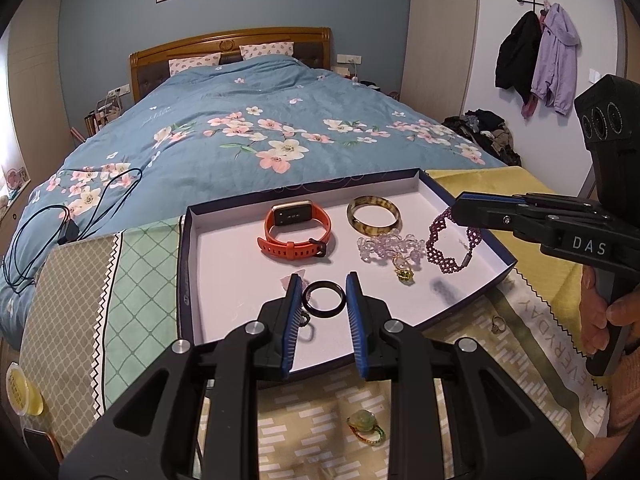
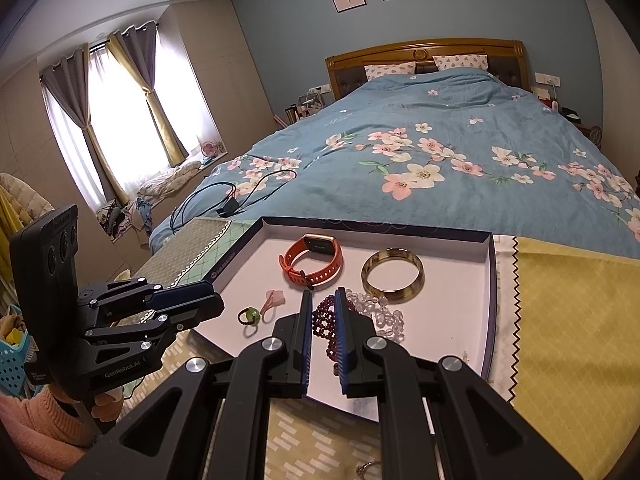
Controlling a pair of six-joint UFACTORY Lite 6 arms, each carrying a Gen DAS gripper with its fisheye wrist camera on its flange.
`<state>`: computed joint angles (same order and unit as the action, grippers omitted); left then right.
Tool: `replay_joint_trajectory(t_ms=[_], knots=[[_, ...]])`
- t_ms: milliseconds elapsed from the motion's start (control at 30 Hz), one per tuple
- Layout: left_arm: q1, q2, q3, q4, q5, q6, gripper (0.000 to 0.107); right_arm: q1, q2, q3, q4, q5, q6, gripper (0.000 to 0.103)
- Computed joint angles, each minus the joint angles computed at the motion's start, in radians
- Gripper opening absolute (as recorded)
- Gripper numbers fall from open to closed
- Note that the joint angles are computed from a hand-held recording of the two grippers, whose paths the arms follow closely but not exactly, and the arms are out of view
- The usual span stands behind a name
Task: Organize jewelry
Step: 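Carry the black ring toward the box with the left gripper while the right gripper carries the beads, then lower the beads into the box and open the right gripper while the left gripper lowers the black ring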
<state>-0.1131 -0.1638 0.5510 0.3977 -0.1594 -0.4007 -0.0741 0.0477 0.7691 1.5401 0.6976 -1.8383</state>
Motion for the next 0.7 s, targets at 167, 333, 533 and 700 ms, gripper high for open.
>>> replay_joint_trajectory(t_ms=[167,333,533,700], knots=[[0.006,0.039,0.023,0.000,-0.001,0.000,0.023,0.010,0.032,0.027,0.005,-0.011,0.002,0.009],[0.000,0.083,0.051,-0.104,0.002,0.101,0.023,0.015,0.062,0.052,0.001,-0.004,0.018,0.009],[-0.001,0.150,0.096,-0.165,0.006,0.160,0.023,0.030,0.111,0.104,-0.012,0.017,0.056,0.009],[0.011,0.193,0.124,-0.108,0.002,0.100,0.023,0.049,0.162,0.153,-0.017,0.034,0.083,0.009]])
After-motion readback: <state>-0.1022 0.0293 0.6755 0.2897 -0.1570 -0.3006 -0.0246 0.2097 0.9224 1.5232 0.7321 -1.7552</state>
